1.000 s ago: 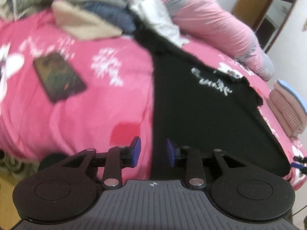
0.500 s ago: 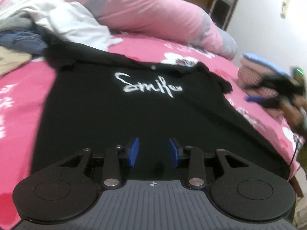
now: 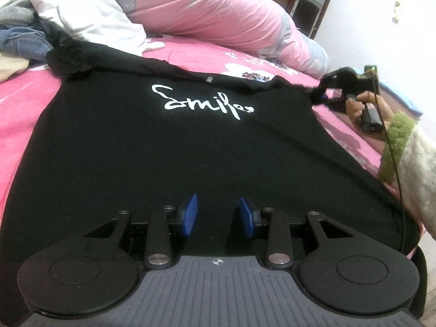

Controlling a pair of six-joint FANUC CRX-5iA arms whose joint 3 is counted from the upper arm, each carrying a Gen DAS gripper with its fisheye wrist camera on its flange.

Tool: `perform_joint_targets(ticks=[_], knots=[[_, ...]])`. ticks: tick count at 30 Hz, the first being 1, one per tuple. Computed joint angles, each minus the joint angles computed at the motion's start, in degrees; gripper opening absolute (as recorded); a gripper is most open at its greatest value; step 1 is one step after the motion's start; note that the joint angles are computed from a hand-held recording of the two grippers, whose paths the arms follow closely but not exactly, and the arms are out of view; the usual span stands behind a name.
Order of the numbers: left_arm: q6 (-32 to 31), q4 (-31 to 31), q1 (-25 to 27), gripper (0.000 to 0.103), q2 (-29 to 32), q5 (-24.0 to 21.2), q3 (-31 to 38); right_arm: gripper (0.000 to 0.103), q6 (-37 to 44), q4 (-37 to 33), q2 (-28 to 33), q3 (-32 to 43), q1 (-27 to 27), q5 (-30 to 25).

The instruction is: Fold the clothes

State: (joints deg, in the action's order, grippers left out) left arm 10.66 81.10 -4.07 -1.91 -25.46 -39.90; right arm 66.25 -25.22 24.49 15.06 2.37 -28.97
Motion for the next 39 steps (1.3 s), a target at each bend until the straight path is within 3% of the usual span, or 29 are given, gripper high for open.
perform_joint_targets(ticks=[4,10,12,15,16,17,20,22,25,29,33,36,39], knots=[[0.5,-1.4,0.4,0.034,0.3,-0.3,0.5,0.009,-11.5,22.4,1.7,-2.8,3.7,4.6],[-1.9,-1.2,-0.9,0.034,-0.3,2.6,-0.2,0.009,-21.9,39.1,5.0,-5.5,4.8,7.1],[-2.3,-1.3,-1.0,0.035,-0.2,3.0,-0.2,0.011,-19.3,36.4,5.0,-4.1,4.7,5.2],[-3.0,-1.1,-1.1,0.035,-0.1,3.0,0.0,0.044,-12.7,28.2,4.1,-0.6,3.3,-0.6],[-3.3,-0.7,-1.2,0.035,-0.1,3.0,-0.1,0.055,-13.9,28.8,3.1,-1.3,2.8,-1.5],[-3.9,0.1,-1.3,0.035,-0.1,3.0,-0.3,0.056,-16.4,31.2,1.8,-2.9,2.6,-1.9],[-4.6,1.4,-1.4,0.035,0.0,2.9,-0.3,0.055,-21.8,38.7,-2.2,-7.7,1.7,-4.0],[-4.7,2.2,-1.5,0.035,-0.2,2.8,-0.5,0.051,-20.8,40.1,-6.0,-10.9,1.3,-4.6],[-6.2,5.1,-2.0,0.035,-1.3,3.1,-1.2,0.044,-9.7,36.1,-12.8,-14.9,3.1,-5.4],[-8.7,7.8,-2.2,0.035,-3.4,3.2,-2.5,0.043,7.1,32.1,-22.6,-23.2,10.8,-4.6],[-5.5,4.9,-1.0,0.035,-4.7,4.0,-3.8,0.043,14.1,29.4,-28.3,-31.8,17.5,-3.6],[1.0,-2.2,3.1,0.035,-5.6,1.7,-4.5,0.043,12.5,26.9,-31.4,-36.8,17.6,-6.3],[2.5,-3.5,6.8,0.035,-7.2,-1.6,-6.2,0.041,6.5,26.5,-39.2,-45.2,15.5,-4.5]])
